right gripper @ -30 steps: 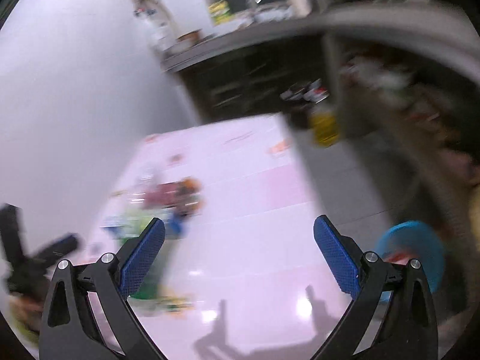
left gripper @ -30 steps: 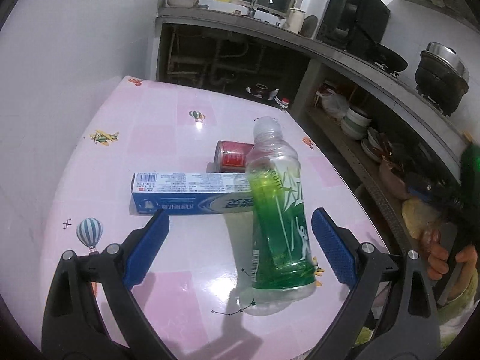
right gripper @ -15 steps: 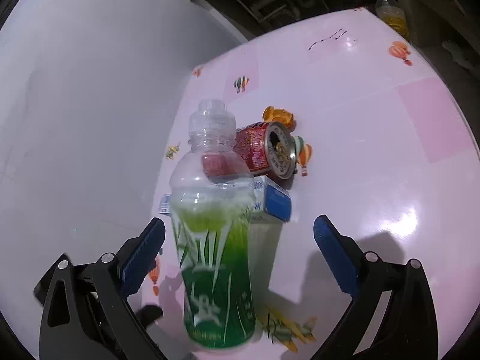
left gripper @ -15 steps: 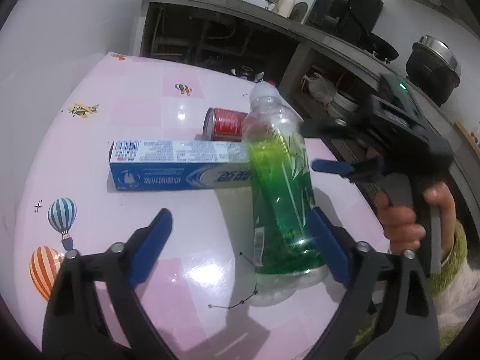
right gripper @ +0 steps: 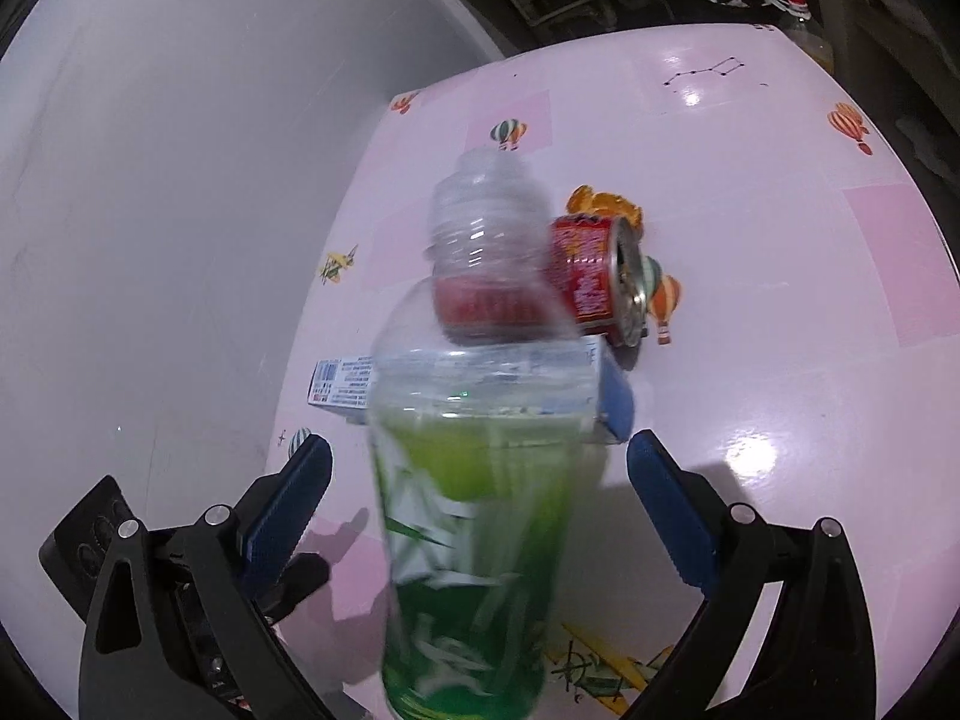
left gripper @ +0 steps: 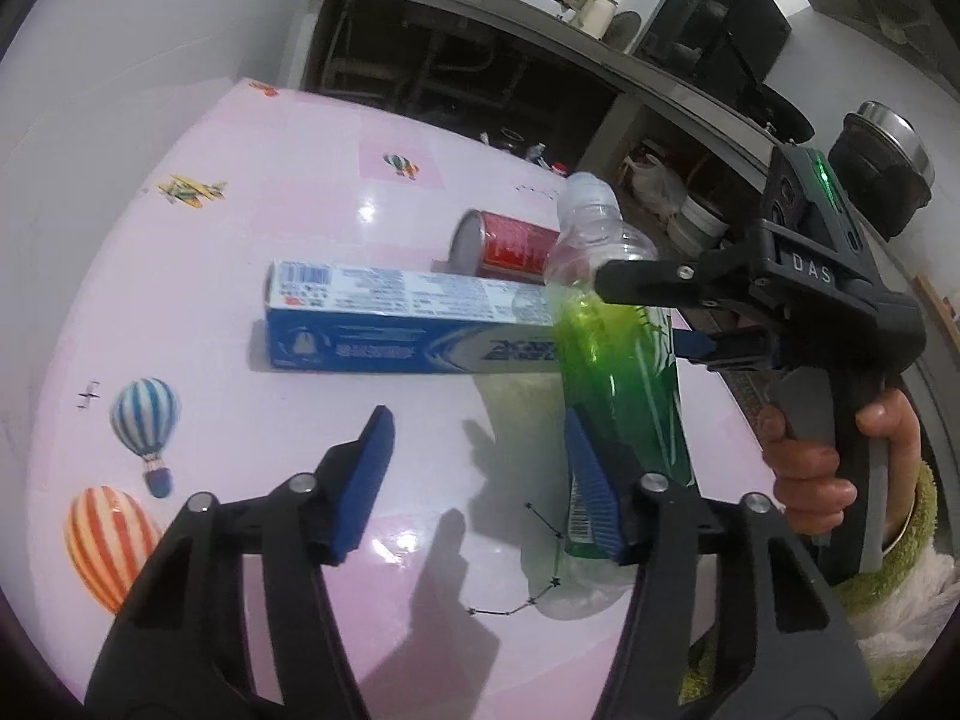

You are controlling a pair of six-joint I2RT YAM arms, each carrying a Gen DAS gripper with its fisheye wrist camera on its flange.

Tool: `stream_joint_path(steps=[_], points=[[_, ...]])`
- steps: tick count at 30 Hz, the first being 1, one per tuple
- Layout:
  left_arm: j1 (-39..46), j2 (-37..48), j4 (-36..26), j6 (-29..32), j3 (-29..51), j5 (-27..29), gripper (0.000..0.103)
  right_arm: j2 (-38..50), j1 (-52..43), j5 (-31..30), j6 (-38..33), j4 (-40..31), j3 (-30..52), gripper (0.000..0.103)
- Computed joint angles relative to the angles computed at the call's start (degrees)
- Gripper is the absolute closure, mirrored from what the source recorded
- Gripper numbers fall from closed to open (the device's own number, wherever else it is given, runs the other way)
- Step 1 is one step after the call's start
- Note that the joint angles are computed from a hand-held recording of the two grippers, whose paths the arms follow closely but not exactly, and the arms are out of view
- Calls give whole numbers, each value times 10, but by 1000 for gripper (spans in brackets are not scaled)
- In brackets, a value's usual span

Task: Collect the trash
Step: 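Grasp the green bottle with the right tool, then grasp the white-blue toothpaste box with the left tool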

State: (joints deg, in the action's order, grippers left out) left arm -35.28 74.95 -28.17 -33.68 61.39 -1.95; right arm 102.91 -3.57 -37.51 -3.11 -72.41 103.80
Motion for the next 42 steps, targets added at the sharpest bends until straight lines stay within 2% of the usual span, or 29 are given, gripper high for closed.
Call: stream_joint_path(steps=[2, 7, 8, 15, 20, 29, 30, 31, 36, 39, 42], points=[[-3, 6, 6, 2, 0, 8, 54, 6, 5, 2, 2, -3, 1, 9], [-15, 8, 16, 3, -2, 7, 55, 21, -1, -21, 6, -12, 2, 40], [-15, 7, 17, 4, -2, 6, 55, 23, -9, -33, 2, -22, 6, 43], [4, 13, 5, 24, 19, 0, 55, 15, -66, -63, -42, -60, 4, 44], [29, 57, -20, 62, 86, -21, 53, -2, -141, -76, -107, -118, 10, 44], [91, 313, -185, 152, 346, -140, 53, -21, -245, -71, -177, -165, -32, 44], [96, 334, -204, 157, 366, -139, 53, -19, -250, -72, -180, -167, -33, 44], [101, 329, -196, 154, 358, -128, 53, -21, -249, -70, -177, -162, -38, 44], [102, 329, -262, 145, 382, -94, 55, 0, -253, -69, -181, -163, -24, 44], [95, 292, -284, 124, 343, -40, 55, 22, -245, -74, -178, -157, -16, 44], [78, 238, -280, 92, 281, 13, 55, 30, -251, -73, -194, -158, -17, 44]])
